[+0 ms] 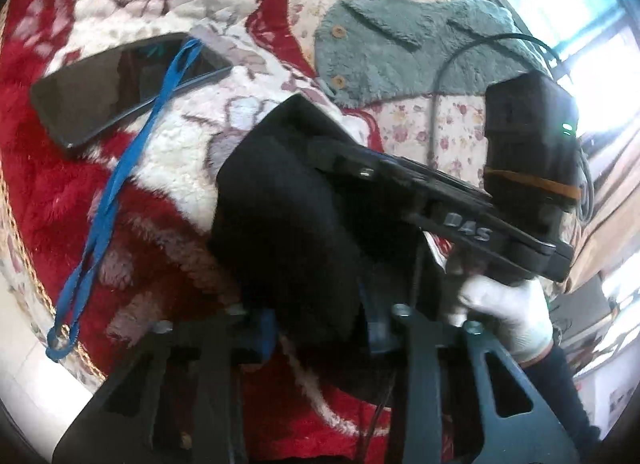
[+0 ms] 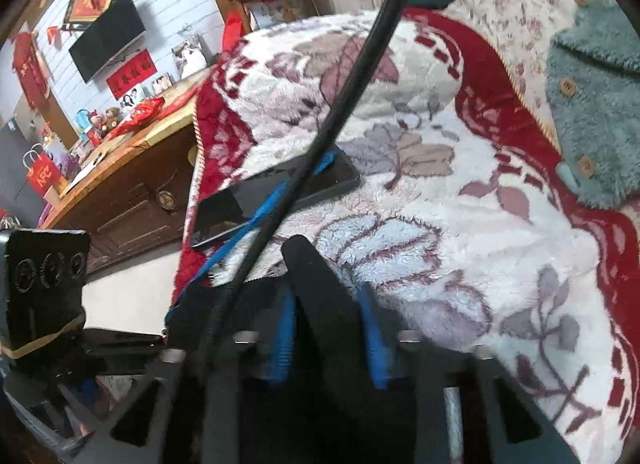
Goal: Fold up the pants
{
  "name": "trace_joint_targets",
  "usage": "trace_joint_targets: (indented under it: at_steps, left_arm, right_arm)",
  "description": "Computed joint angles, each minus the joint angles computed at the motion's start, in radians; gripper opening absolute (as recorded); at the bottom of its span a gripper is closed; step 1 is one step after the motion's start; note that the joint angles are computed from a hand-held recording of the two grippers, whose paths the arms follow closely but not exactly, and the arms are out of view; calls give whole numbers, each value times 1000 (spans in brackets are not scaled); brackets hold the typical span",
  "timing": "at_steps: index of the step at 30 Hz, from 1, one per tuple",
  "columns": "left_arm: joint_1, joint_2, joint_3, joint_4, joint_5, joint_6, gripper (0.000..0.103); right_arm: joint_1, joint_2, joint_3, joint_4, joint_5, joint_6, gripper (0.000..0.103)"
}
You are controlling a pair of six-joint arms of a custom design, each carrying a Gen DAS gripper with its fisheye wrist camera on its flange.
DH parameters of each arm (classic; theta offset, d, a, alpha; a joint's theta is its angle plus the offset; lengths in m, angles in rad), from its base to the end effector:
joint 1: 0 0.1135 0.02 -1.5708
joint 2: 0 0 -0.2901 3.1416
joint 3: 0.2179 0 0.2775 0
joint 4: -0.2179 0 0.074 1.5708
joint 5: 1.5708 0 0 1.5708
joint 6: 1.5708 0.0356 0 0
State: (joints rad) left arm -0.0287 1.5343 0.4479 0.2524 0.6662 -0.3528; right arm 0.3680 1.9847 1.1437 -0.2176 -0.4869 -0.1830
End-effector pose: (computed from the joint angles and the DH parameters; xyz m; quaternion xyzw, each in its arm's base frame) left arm 0.2565 -0.0294 0.1160 -0.0260 0.8891 -0.3640 0.2763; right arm 0.3800 0.1644 0.1252 -0.3141 0.8868 0.2549 0.2233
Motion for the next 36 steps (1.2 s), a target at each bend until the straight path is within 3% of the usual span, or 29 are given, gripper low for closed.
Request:
trace_joint_targets:
  at_steps: [4,8,16,21,25,29,32,36]
  left_arm:
    - [-48,-173,-44,-29,-40,27,20]
    - [-135,-371,-46,-127,-56,29,20]
    - [-473,-544,16,-211,-202,-18,20]
    - [-741,-462,80,-190,-341,-51,20]
    - [-930,-327,133,-150,-447,-84,20]
    - [-1056,-175,185,-106,-523,-111,20]
    - [-1133,-36,249,-91,-602,-119,20]
    - [-1162,50,288,-107,-608,-132,25]
  right_arm:
    - [-39,-159,-126,45,-51,23,12]
    - [-117,-363,-249,64,-124,68,12]
    - [-435,-801,-406,-133,-328,18,12]
    - [-758,-921,-426,-420,-475,-204,12]
    - [-1069,-879,-430,-721,-551,-556,12]
    - [-1372,-720,-442,-945,-535,-931,12]
    - [-1523,-632,-460,-934,-472,-1028,13]
    - [-1594,-674,-518,-706,-299,-842,19]
